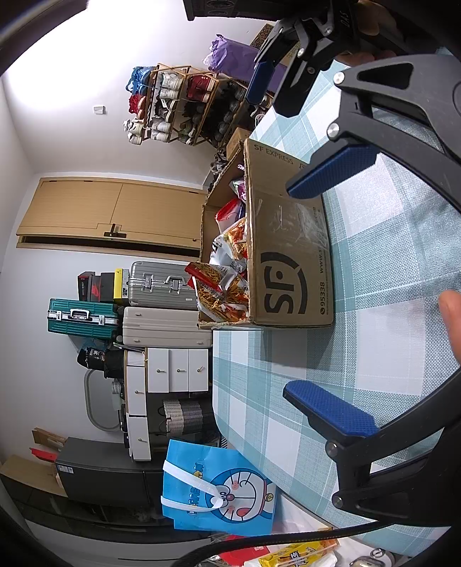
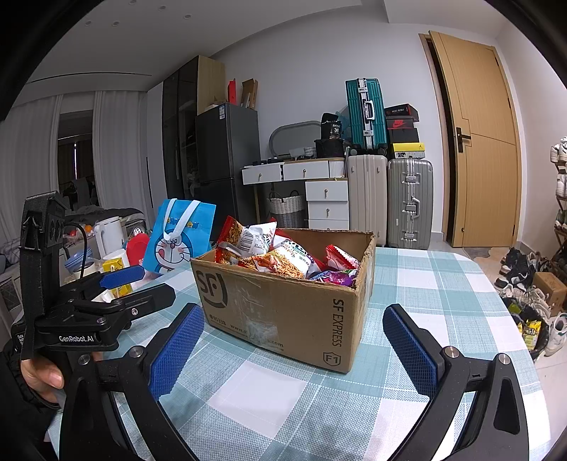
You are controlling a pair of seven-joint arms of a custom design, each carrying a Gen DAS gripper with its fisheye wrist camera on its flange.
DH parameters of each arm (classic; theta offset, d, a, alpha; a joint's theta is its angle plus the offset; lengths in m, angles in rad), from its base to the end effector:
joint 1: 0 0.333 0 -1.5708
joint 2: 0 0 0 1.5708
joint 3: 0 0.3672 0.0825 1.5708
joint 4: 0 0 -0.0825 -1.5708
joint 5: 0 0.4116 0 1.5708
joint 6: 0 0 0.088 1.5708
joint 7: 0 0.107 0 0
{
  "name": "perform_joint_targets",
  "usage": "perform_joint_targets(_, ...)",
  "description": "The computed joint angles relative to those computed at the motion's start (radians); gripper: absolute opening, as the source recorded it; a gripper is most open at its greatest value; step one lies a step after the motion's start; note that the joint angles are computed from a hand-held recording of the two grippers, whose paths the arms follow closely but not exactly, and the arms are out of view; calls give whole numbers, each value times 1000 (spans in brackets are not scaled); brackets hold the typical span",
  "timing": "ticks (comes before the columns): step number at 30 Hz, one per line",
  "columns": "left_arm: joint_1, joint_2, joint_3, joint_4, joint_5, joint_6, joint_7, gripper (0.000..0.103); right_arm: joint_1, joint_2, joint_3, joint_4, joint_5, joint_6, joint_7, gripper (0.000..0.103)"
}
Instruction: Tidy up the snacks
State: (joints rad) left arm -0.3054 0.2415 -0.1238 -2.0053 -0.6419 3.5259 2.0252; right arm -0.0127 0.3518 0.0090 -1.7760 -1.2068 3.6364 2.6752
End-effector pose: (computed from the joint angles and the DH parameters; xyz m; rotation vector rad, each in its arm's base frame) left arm 0.6269 -0.1984 0.5102 -1.4373 1.5842 -1.1904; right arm 0.6661 0.1165 0.5132 -1.6107 1.1025 -0.6543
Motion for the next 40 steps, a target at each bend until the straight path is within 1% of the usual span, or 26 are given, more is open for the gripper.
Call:
perform_joint_targets(34,-1,0,1,-1,3,1,-2,102,-1,1,-1,3,-7,0,8,103)
perform_joint_targets(37,8,-1,-7,-3,17,2,-12,102,-1,1,-1,3,-8,0,8,103)
perform_joint_targets(40,0,-3,-1,-4,9,3,-4,102,0,1,-1,3,-8,0,9,103)
